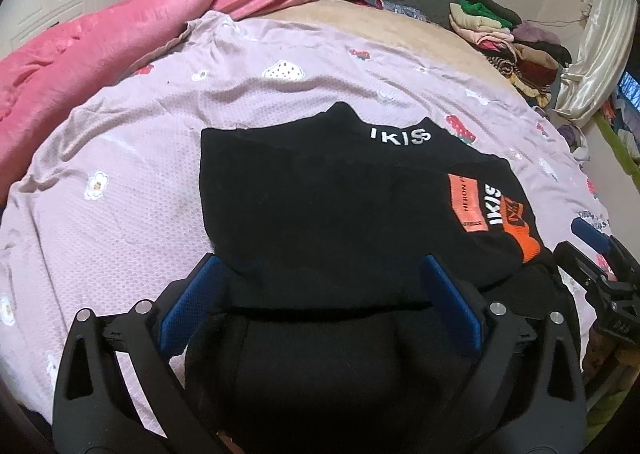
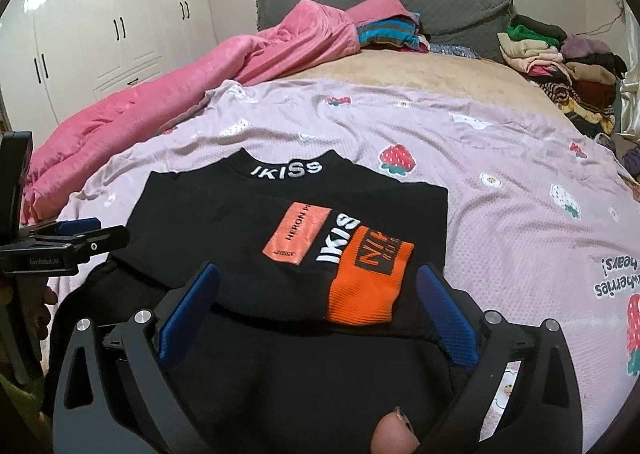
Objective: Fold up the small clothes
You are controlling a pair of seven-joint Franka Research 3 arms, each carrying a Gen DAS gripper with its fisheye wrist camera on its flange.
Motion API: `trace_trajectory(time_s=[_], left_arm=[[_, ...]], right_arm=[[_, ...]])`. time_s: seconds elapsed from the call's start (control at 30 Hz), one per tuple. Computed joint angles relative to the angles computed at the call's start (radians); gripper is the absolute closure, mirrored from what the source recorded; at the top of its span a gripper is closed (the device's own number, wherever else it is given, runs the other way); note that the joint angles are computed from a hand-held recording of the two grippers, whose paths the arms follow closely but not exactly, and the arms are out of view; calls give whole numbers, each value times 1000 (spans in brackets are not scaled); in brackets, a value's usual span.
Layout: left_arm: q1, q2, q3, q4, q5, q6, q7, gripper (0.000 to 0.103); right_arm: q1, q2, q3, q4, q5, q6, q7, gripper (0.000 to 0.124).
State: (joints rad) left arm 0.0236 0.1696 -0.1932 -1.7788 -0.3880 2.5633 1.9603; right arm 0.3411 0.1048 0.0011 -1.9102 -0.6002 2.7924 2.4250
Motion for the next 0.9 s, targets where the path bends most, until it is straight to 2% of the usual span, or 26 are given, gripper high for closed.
trace_trajectory(time_s=[0.9], left_arm=[[-54,-162,48,-140,-90,65,99,10]], right_arm=[[-34,-103,63,-58,-126,14,94,25]])
